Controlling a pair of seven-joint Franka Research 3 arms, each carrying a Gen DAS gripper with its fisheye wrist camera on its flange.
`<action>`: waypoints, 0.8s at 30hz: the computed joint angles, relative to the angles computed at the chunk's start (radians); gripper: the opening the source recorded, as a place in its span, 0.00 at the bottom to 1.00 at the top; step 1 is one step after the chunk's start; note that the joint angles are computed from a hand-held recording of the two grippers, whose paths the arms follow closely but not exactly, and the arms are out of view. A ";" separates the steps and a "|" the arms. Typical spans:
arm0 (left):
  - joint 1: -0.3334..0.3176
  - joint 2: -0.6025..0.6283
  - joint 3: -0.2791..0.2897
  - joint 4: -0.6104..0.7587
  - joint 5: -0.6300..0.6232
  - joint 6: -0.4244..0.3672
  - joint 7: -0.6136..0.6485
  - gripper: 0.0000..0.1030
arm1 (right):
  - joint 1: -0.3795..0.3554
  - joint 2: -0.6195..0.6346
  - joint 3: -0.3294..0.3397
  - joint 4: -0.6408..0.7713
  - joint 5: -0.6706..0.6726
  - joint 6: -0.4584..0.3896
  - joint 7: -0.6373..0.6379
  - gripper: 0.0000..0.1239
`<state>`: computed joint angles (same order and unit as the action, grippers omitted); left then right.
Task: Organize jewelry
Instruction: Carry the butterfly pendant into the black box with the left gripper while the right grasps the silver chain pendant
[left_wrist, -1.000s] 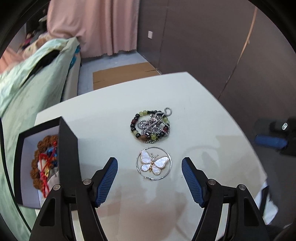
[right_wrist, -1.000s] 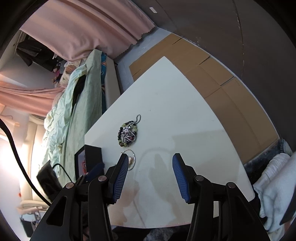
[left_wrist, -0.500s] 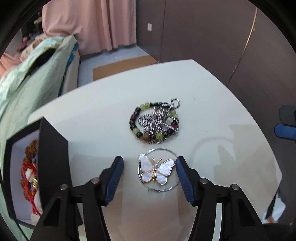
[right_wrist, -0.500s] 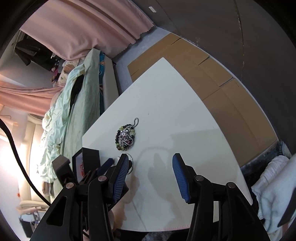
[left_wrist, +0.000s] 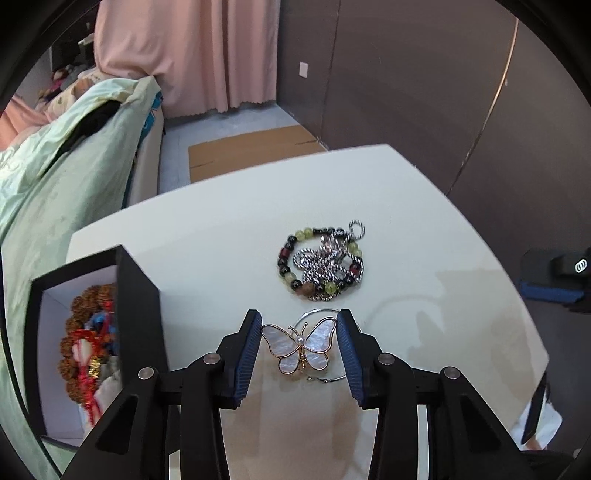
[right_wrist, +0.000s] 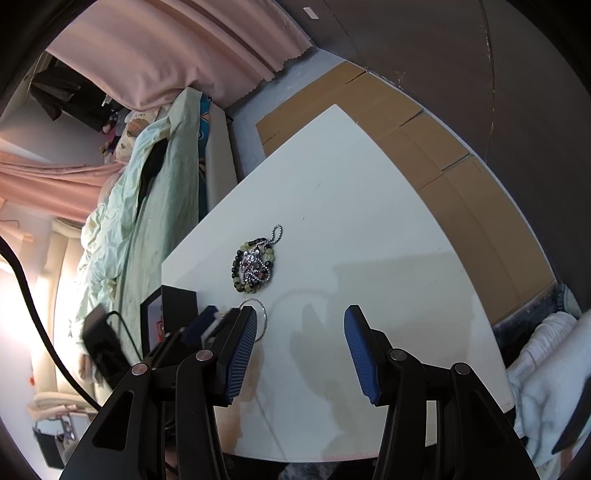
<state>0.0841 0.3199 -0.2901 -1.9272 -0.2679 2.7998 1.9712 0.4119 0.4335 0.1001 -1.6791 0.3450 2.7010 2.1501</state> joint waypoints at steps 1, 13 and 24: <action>0.011 -0.007 -0.009 -0.003 -0.018 0.000 0.011 0.42 | 0.003 0.004 -0.002 0.006 -0.005 -0.005 0.002 0.40; 0.052 -0.068 -0.006 0.002 -0.222 -0.007 0.133 0.42 | 0.031 0.109 -0.010 0.147 -0.039 -0.021 0.020 0.40; 0.072 -0.044 0.035 0.073 -0.275 -0.037 0.111 0.42 | 0.050 0.329 -0.005 0.475 -0.039 -0.100 -0.005 0.40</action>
<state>0.1557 0.2756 -0.2552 -1.8538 -0.5432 2.7627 2.0824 0.4621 0.7626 0.0951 -1.2038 0.3059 2.6008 2.1450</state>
